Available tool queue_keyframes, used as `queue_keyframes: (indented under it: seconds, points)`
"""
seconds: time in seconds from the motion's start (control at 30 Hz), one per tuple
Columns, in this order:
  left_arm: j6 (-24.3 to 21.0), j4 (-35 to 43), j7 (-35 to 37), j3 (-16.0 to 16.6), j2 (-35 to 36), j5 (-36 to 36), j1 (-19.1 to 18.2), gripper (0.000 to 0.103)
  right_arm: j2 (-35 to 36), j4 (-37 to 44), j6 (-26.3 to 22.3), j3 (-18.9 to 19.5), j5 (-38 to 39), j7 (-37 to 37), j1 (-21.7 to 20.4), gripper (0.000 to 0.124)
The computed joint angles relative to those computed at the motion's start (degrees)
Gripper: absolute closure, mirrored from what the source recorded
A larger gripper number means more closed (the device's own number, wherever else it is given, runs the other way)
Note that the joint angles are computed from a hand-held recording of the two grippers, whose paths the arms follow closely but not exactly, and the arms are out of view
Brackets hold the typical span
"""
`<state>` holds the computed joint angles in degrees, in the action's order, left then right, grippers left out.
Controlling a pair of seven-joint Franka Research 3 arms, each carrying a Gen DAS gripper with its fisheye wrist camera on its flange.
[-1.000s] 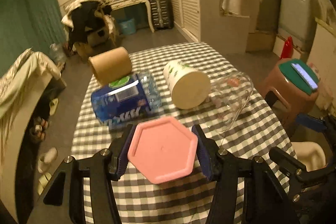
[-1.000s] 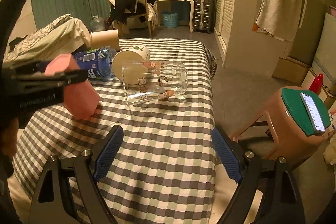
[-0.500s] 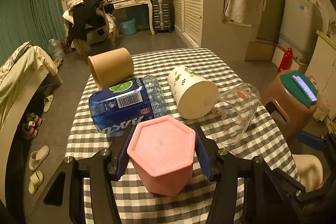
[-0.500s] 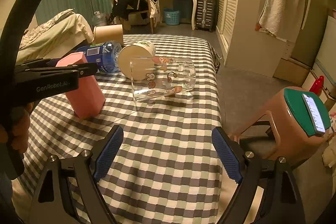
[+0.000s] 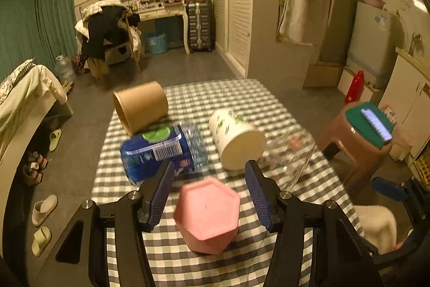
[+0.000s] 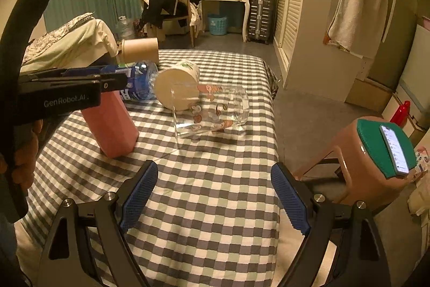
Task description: Flip cup upside down
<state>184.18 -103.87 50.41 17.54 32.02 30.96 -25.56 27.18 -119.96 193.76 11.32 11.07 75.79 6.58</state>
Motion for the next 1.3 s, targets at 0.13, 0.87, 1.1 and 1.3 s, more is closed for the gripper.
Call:
queue_keyframes:
  seconds: [0.13,0.87,1.1,1.3]
  points:
    - [4.38,-4.04,-1.69,8.9,-2.8,-0.92,-7.32,0.045,-2.59,-2.09,2.03,-1.48,0.77,0.18,1.85,0.038]
    - [24.88,-30.35,6.55,43.62,0.12,-35.19,-43.33,0.007,-3.84,-5.02,16.41,-4.19,-0.7,4.57,8.19,0.038]
    - [25.1,-30.26,11.42,41.1,1.53,-40.94,-42.54,0.0,-1.39,-3.5,19.17,-5.36,4.29,2.06,11.23,0.026]
    - [24.38,-29.83,15.68,38.7,0.64,-44.69,-41.3,0.0,-0.68,-2.96,20.44,-5.79,6.84,1.23,12.05,0.021]
